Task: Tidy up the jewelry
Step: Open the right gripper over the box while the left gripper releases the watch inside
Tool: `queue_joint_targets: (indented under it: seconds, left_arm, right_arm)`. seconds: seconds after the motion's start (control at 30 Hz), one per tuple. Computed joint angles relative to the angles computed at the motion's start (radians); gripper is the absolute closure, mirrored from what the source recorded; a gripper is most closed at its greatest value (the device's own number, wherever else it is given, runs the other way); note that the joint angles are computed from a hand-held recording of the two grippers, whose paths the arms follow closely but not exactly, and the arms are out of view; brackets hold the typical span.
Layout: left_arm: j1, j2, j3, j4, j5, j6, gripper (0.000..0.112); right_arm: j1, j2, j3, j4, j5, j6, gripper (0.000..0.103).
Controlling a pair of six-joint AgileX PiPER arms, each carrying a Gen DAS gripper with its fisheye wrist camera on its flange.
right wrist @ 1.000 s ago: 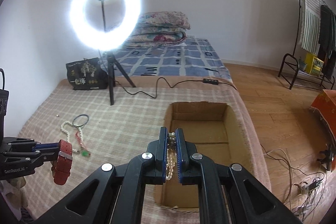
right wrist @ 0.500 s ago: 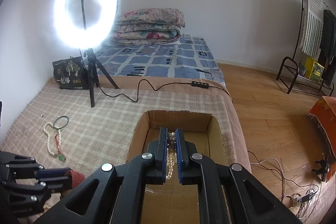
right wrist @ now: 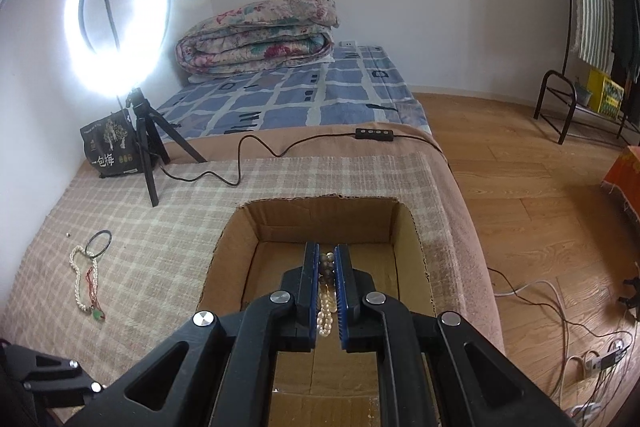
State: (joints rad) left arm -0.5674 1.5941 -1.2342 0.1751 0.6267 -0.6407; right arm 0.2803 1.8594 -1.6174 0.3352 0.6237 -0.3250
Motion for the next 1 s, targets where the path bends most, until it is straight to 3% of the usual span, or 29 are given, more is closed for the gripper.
queue_joint_targets:
  seconds: [0.2, 0.27, 0.37, 0.4, 0.43, 0.5, 0.57, 0.67, 1.0]
  left_arm:
    - [-0.02, 0.005, -0.005, 0.043, 0.005, -0.045, 0.102]
    - [-0.027, 0.003, -0.007, 0.072, 0.008, -0.068, 0.098]
    - [-0.041, -0.013, 0.0, 0.125, 0.01, -0.1, 0.074]
    - [-0.051, -0.023, 0.007, 0.159, 0.007, -0.131, 0.063]
    - [-0.054, -0.031, 0.014, 0.18, 0.003, -0.147, 0.062]
    - [-0.057, -0.038, 0.014, 0.203, 0.012, -0.159, 0.062]
    - [-0.055, -0.041, 0.012, 0.197, 0.017, -0.148, 0.06]
    - [-0.056, -0.051, 0.019, 0.197, 0.026, -0.149, 0.057]
    - [-0.092, -0.135, 0.07, 0.261, 0.066, -0.214, 0.057]
  right_arm:
    - [0.0, 0.024, -0.007, 0.008, -0.005, 0.007, 0.095]
    - [-0.002, 0.02, -0.002, 0.007, -0.016, 0.018, 0.081]
    - [-0.002, 0.009, 0.006, -0.009, -0.034, 0.048, 0.062]
    - [0.003, 0.004, 0.01, -0.034, -0.045, 0.075, 0.046]
    - [0.007, -0.001, 0.013, -0.061, -0.055, 0.101, 0.026]
    - [0.014, -0.018, 0.033, -0.092, -0.089, 0.133, 0.013]
    - [0.016, -0.022, 0.026, -0.105, -0.084, 0.15, 0.012]
    - [0.033, -0.032, 0.029, -0.214, -0.096, 0.255, 0.0]
    - [0.072, -0.105, 0.053, -0.353, -0.077, 0.383, 0.0]
